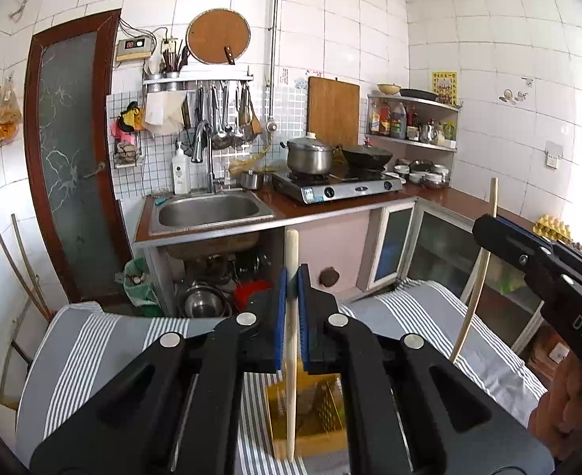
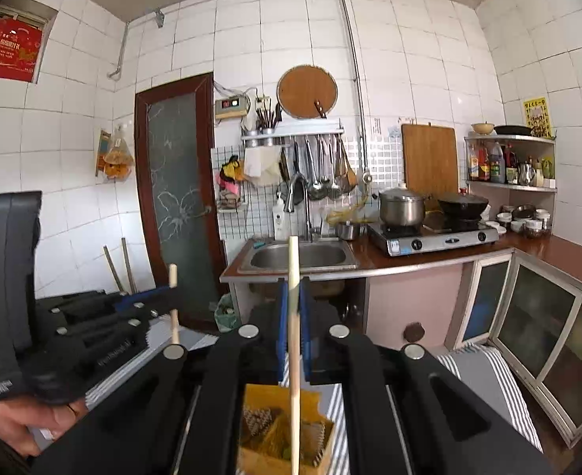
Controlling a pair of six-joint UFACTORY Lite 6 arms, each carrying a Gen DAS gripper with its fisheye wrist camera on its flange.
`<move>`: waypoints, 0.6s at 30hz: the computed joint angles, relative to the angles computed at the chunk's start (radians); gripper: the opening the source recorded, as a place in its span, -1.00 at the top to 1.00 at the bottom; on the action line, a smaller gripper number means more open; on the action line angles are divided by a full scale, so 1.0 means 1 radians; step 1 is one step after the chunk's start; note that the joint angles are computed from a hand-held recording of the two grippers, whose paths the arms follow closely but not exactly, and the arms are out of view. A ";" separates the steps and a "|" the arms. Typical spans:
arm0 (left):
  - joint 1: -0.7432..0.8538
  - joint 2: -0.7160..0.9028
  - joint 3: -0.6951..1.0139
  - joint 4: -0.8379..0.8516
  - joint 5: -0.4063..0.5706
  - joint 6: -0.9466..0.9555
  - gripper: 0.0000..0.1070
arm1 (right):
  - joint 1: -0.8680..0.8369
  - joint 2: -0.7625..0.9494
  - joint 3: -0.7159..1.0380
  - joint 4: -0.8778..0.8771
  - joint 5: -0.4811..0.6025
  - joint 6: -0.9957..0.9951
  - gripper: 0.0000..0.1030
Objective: Organize utensils
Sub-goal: 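Lift and carry the chopstick with the left tool while the right tool carries its chopstick over the caddy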
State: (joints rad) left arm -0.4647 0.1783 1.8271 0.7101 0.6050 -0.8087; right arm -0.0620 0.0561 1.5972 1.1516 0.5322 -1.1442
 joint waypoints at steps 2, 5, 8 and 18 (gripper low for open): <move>0.019 0.046 0.054 -0.024 -0.009 0.028 0.92 | 0.017 0.022 0.024 0.001 -0.023 0.005 0.89; 0.034 0.102 0.109 -0.019 -0.024 0.031 0.91 | 0.035 0.061 0.052 0.003 -0.049 0.013 0.89; 0.047 0.127 0.121 -0.007 -0.050 0.005 0.91 | 0.041 0.092 0.061 0.030 -0.067 -0.007 0.89; 0.058 0.149 -0.003 0.113 -0.156 -0.154 0.91 | 0.060 0.164 -0.020 0.143 -0.137 -0.124 0.89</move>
